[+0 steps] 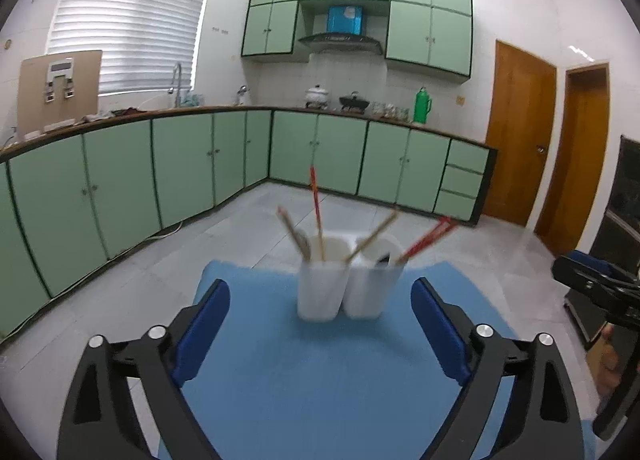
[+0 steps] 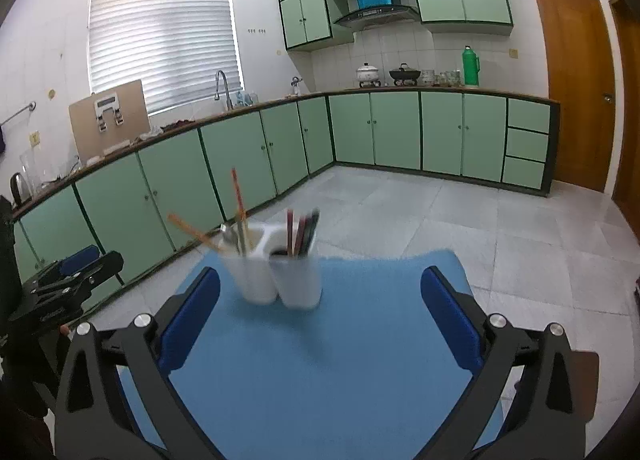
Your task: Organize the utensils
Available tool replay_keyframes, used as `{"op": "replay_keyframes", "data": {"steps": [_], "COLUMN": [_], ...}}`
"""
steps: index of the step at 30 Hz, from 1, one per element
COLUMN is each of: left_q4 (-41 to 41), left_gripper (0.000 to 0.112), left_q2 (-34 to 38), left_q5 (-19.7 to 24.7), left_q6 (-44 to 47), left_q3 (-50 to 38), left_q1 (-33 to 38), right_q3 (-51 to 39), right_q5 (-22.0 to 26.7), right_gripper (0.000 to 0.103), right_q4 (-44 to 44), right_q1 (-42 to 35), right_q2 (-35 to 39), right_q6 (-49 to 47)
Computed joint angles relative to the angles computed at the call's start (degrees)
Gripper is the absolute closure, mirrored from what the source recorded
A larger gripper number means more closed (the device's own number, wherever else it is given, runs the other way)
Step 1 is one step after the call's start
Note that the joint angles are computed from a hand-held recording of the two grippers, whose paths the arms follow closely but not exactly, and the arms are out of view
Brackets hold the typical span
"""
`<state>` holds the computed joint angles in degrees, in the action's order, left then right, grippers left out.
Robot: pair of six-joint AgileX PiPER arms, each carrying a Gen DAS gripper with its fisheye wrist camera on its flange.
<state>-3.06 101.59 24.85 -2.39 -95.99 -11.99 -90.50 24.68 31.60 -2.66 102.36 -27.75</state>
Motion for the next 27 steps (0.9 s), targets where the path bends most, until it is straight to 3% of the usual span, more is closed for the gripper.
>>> {"op": "replay_keyframes", "data": {"steps": [6,9,12,20,27], "left_q4": [3.4,5.9,9.6,12.9,15.8], "left_gripper": [0.019,0.019,0.019,0.019,0.019], "left_q2": [-6.6,-9.5,-11.9,-15.0,-17.2], "left_q5": [-1.9,-3.0,-3.2,-2.4,-2.7], "left_q6": [-3.3,-6.2,-9.5,-11.3,-13.6], "left_q3": [12.0,16.2,17.8,17.2,17.3], "left_q1": [-2.2,-3.3,-4.6,-6.2,-7.4], "right_q3": [14.2,16.7,17.0,17.2,17.4], "right_q5": [-4.3,-4.3,-3.8,-2.1,-2.7], "right_gripper": [0.005,0.005,0.005,0.005,0.005], "right_q4": [0.4,1.5,-2.1,3.0,0.7], "right_q1": [1.8,1.9,2.9,3.0,4.3], "right_q2": [-7.7,-9.6,-10.8,-14.4,-16.9], "right_q6": [-1.4,-2.0,2.3,-3.0,-2.0]}}
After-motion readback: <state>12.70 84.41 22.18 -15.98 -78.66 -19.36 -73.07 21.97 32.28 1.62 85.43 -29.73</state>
